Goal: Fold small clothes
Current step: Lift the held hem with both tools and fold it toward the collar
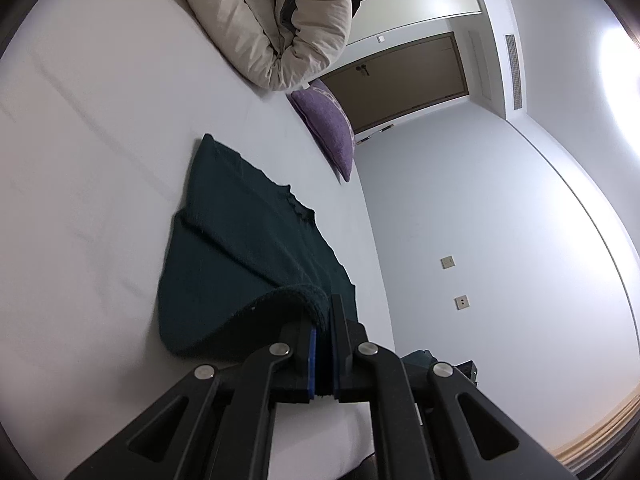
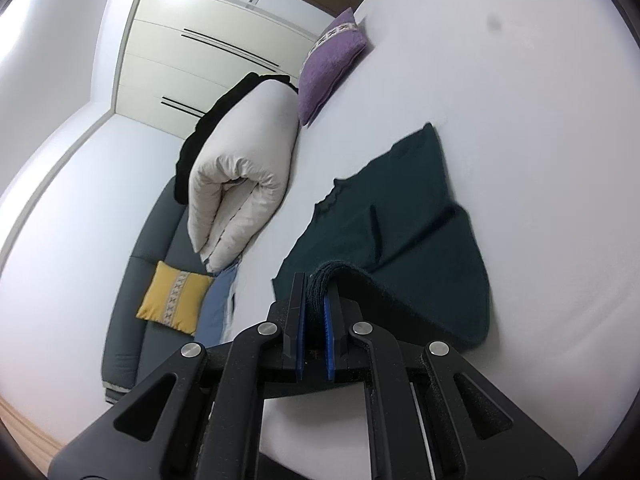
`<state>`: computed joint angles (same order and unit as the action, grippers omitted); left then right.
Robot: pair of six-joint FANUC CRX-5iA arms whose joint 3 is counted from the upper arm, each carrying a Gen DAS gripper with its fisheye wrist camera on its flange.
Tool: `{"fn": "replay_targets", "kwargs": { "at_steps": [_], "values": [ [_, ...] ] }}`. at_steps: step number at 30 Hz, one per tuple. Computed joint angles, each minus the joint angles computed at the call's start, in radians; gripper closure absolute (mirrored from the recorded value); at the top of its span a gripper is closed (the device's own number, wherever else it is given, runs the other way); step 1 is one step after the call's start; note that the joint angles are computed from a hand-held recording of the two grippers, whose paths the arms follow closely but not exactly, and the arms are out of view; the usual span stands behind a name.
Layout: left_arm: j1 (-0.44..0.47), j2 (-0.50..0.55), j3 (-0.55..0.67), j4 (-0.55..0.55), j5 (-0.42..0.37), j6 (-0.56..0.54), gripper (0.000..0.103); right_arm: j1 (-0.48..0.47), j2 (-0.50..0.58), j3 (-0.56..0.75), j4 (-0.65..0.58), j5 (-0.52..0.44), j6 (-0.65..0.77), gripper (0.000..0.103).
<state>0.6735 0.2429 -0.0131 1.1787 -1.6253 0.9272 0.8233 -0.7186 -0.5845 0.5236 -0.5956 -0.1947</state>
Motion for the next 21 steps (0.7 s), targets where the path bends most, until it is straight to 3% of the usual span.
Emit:
{"fn": "replay_targets", "kwargs": {
  "at_steps": [11,21],
  "values": [
    [-0.095,0.124,0.150,-0.022,0.110,0.060,0.097,-0.234,0.251,0.203,-0.313,0.055,0.370,0.097],
    [-0.170,0.219,0.262,-0.062,0.203,0.109,0.097,-0.330,0.445,0.325,-0.422,0.064,0.535,0.097]
  ]
}}
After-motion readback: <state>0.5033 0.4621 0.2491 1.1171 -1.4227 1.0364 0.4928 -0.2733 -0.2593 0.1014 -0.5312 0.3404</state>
